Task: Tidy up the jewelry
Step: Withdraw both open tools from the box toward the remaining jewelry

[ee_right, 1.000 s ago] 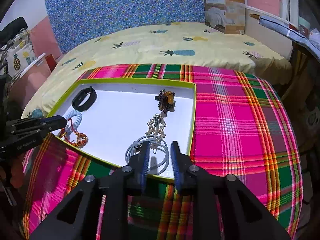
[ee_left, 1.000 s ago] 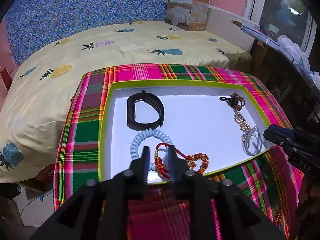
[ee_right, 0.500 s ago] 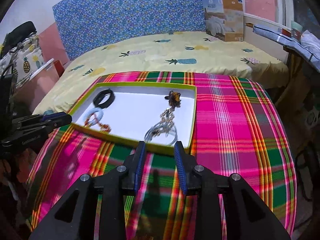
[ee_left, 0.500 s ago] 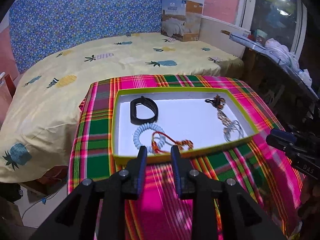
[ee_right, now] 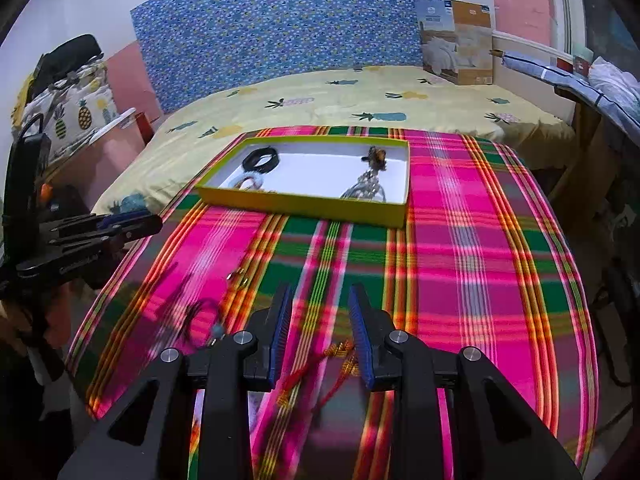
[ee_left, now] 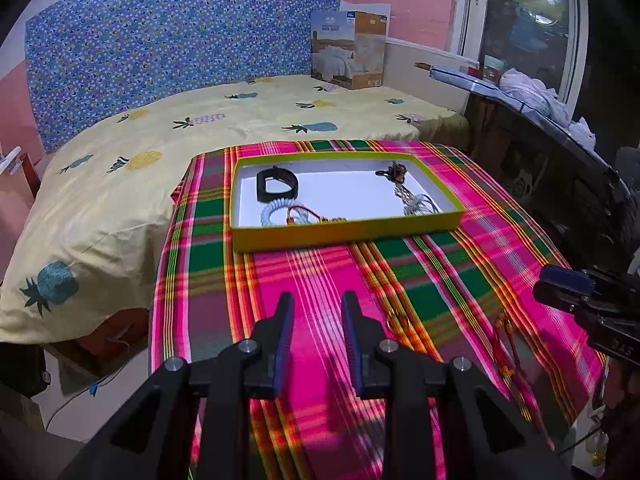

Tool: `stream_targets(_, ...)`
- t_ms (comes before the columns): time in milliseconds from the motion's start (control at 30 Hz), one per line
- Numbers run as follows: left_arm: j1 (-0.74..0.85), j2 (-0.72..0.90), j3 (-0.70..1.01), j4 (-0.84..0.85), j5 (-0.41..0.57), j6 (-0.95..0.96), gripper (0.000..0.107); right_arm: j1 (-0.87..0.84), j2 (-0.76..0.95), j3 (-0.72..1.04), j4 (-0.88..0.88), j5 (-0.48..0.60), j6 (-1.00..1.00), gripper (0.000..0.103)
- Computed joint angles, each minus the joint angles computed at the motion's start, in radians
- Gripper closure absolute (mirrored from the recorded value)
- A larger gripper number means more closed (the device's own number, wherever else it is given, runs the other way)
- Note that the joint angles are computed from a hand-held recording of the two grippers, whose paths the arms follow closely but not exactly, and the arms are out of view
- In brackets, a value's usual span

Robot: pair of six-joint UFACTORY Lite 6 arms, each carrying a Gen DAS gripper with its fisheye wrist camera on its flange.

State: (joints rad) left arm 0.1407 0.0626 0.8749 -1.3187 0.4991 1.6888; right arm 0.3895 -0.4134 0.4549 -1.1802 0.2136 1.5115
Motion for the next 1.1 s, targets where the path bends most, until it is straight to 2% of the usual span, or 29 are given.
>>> stream_targets(133, 0.037, -0.07, -0.086, -0.009, 0.026, 0.036, 0.082, 0.106, -0.094, -0.06, 0.054, 0.077, 0.015, 0.073)
stream_targets(367, 0.055, -0.145, -0.195, -0.006, 0.052, 0.075, 0.082, 0.197, -0.198, -0.155, 0.092, 0.142, 0.078, 0.073)
stream_targets(533, 0.041, -0.16, -0.232, -0.007, 0.054, 0.089, 0.082, 0.195, -0.251, -0.212, 0.14, 0.146, 0.064, 0.073)
stream_targets(767, -0.004, -0.14, -0.237, -0.017, 0.026, 0.098, 0.082, 0.145, -0.231, -0.244, 0.101, 0.096, 0.108, 0.073)
stream_targets(900, -0.03, -0.117, -0.235, -0.039, 0.003, 0.116, 0.082, 0.101, -0.176, -0.241, -0.005, 0.051, 0.208, 0.073)
stream_targets(1100, -0.086, -0.059, -0.209, -0.091, -0.043, 0.158, 0.082, 0.043, -0.018, -0.194, -0.37, 0.009, 0.539, 0.073)
